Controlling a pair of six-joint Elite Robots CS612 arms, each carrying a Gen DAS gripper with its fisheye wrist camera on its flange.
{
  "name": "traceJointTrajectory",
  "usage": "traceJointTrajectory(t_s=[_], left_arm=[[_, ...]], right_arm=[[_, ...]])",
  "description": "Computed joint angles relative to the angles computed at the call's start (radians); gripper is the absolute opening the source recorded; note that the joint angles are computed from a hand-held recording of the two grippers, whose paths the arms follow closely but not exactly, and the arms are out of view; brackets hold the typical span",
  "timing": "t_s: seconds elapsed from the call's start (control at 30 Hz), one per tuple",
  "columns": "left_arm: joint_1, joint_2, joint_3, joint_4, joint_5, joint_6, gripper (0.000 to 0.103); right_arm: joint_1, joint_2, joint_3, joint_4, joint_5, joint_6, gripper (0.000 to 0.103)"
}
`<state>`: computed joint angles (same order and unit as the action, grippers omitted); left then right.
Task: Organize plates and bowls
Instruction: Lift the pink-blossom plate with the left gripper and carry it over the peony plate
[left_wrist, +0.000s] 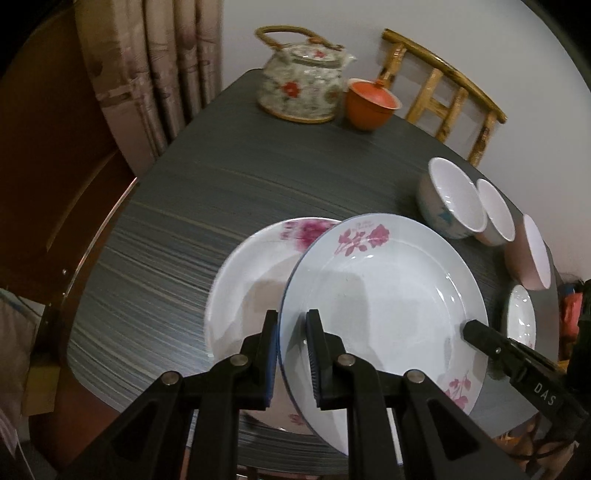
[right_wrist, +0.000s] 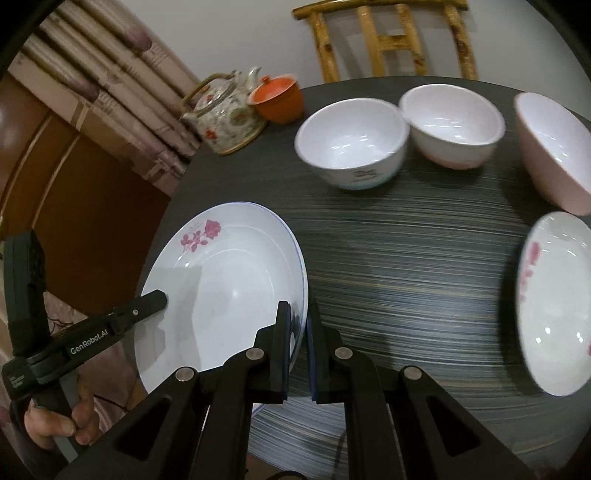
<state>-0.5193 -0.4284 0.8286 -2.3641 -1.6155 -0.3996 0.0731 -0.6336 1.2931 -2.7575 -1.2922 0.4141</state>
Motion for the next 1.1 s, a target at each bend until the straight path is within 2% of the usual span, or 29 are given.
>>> traceJointTrajectory(t_s=[0.37,0.77,1.0,1.1], left_arm=[[0.027,0.035,-0.038,0.041,-0.029,-0.003,0.015],[0.034,0.051,-0.061,0.080,-0.038,0.022,0.016],[0.032,0.075,-0.116,0.151,-0.039,0.047,0.016],[0.030,0.085,-0.135,0.178,-0.045,0.051,0.017]], right_arm=[[0.030,0.066,-0.119,0.114,-0.005,-0.022,0.009],[0.038,0.080,-0.140,0.153,-0.009,-0.010,0.009],[0.039,0.082,-0.143,0.152,-0.017,-0.001,0.011],[0.045,0.085,-0.158,0.178,-0.046,-0.020,0.012]])
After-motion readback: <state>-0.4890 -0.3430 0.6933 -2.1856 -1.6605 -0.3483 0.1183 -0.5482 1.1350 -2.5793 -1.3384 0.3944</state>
